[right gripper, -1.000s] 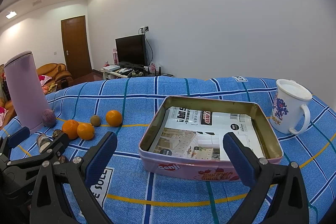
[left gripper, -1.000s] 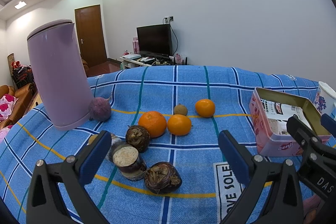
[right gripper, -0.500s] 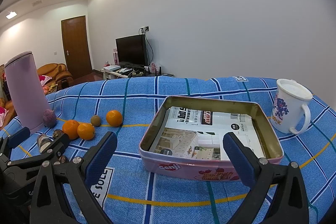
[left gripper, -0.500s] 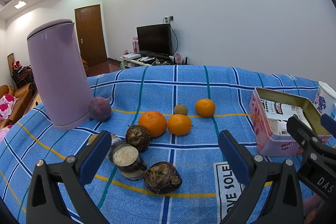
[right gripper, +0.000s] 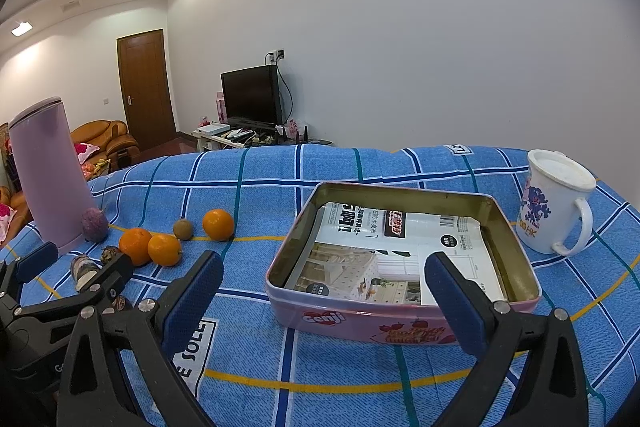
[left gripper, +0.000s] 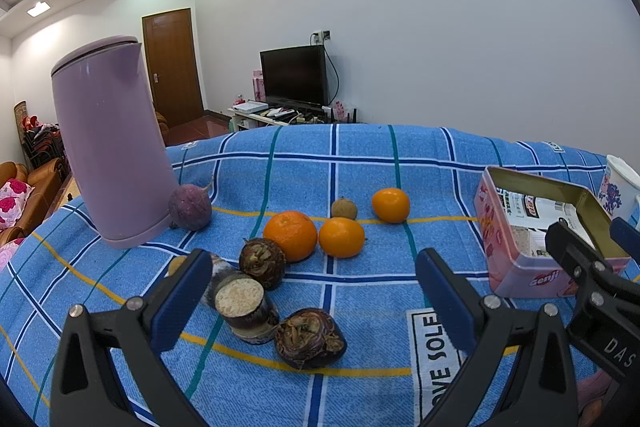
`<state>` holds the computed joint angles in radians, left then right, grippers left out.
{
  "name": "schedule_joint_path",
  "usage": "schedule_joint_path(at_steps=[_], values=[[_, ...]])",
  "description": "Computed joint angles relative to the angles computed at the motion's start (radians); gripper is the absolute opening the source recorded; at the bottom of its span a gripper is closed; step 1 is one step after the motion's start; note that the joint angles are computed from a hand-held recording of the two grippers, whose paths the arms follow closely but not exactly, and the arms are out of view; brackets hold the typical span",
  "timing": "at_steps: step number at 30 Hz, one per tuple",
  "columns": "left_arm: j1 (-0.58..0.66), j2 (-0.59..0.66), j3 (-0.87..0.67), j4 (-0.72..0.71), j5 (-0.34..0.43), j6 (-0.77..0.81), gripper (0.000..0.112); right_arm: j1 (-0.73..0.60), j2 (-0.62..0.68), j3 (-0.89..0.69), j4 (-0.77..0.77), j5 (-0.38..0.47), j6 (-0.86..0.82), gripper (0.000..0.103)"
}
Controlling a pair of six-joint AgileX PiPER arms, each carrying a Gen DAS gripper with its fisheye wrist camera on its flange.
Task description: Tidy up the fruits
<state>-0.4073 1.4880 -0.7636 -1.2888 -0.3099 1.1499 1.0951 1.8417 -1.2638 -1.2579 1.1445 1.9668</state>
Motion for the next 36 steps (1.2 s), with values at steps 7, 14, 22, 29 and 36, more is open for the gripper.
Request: schedule_joint_path(at_steps=[7, 14, 22, 29, 36], values=[[-0.001, 0.0, 0.001, -0.006, -0.001, 0.004, 0.103, -0.005, -0.003, 0.005, -0.001, -0.009, 0.003, 0.102], [0.008, 0.001, -0.001, 0.002, 0.004, 0.009, 0.103, -0.005, -0.004, 0.006, -0.003, -0.011, 0.004, 0.102], [0.162, 0.012, -0.05, -0.061, -0.125, 0.02, 0.103, 0.0, -0.01, 0.018, -0.033, -0.093, 0.004, 0.102], [0.314, 0.033, -0.098, -0.254, -0.048, 0.181, 0.103, -0.077, -0.003, -0.012, 0.045, -0.449, -0.133, 0.061], [0.386, 0.058, -0.135, -0.326, 0.034, 0.296, 0.103, -0.126, 0.183, -0.315, 0.512, -0.604, -0.727, 0.061]])
